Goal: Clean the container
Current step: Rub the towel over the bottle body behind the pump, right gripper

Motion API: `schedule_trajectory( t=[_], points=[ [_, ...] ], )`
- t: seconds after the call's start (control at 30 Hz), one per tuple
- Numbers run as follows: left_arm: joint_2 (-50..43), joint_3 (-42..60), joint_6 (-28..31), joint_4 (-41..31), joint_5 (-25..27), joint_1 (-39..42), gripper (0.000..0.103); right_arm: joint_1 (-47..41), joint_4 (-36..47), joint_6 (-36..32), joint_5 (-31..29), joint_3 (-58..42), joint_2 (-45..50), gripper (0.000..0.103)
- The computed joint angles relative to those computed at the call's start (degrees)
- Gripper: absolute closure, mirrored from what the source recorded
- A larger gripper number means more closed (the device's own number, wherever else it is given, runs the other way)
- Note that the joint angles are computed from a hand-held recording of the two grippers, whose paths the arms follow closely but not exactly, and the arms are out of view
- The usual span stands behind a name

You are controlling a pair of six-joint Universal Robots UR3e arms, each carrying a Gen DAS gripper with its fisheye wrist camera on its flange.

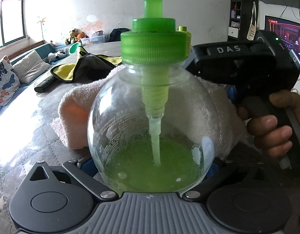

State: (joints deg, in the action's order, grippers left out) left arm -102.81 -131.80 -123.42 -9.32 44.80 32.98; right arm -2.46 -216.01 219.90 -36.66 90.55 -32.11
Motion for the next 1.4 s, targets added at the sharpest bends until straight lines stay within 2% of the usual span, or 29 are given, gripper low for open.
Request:
schedule_trajectory(
  t=[0.1,0.17,0.23,0.37,0.47,0.57,0.63,0.77,0.9,1.1,1.2,1.33,1.4],
  points=[
    [0.1,-0.2,0.0,0.1,0.0,0.0,0.0,1.1,-0.1,-3.7,-4.0,3.0,-2.3,0.06],
    [-0.1,-0.2,-0.1,0.4,0.0,-0.1,0.0,1.0,0.7,-4.2,-2.8,2.5,-2.1,0.061],
    [-0.3,-0.1,-0.2,0.6,0.1,-0.1,0.0,0.5,-0.5,-2.4,-0.8,1.0,-0.8,0.063],
    [-0.4,-0.2,-0.3,0.9,0.1,-0.2,0.0,-1.2,-8.8,7.0,4.7,-3.9,3.6,0.064],
    [-0.4,-0.2,-0.3,0.9,0.1,-0.3,0.0,-1.8,-14.7,11.8,6.6,-7.1,5.9,0.063],
    [-0.4,-0.2,-0.3,0.9,0.1,-0.2,0.0,-1.9,-19.7,13.9,7.9,-9.6,7.1,0.058],
    [-0.4,-0.3,-0.3,0.9,0.1,-0.2,0.0,-1.7,-21.1,12.9,7.8,-8.9,6.4,0.057],
    [-0.2,-0.4,-0.3,0.9,0.1,-0.2,0.0,-1.2,-13.8,7.0,6.1,-4.7,3.4,0.058],
    [0.1,-0.6,-0.1,0.6,0.0,-0.1,0.0,-0.8,-8.3,4.1,3.3,-2.4,1.8,0.059],
    [0.2,-0.7,0.0,0.6,0.0,0.0,0.0,2.5,0.3,-8.4,-6.9,4.3,-4.8,0.06],
    [0.1,-0.7,-0.1,0.6,0.0,0.0,0.0,2.6,-1.0,-8.6,-7.3,5.4,-5.1,0.06],
    [-0.1,-0.7,-0.3,0.9,0.0,-0.2,0.0,1.4,-1.2,-5.3,-2.6,2.8,-2.6,0.073],
    [0.2,-0.9,-0.1,0.6,-0.1,0.0,0.0,0.7,-3.1,-2.7,-0.7,2.4,-1.5,0.074]
  ],
)
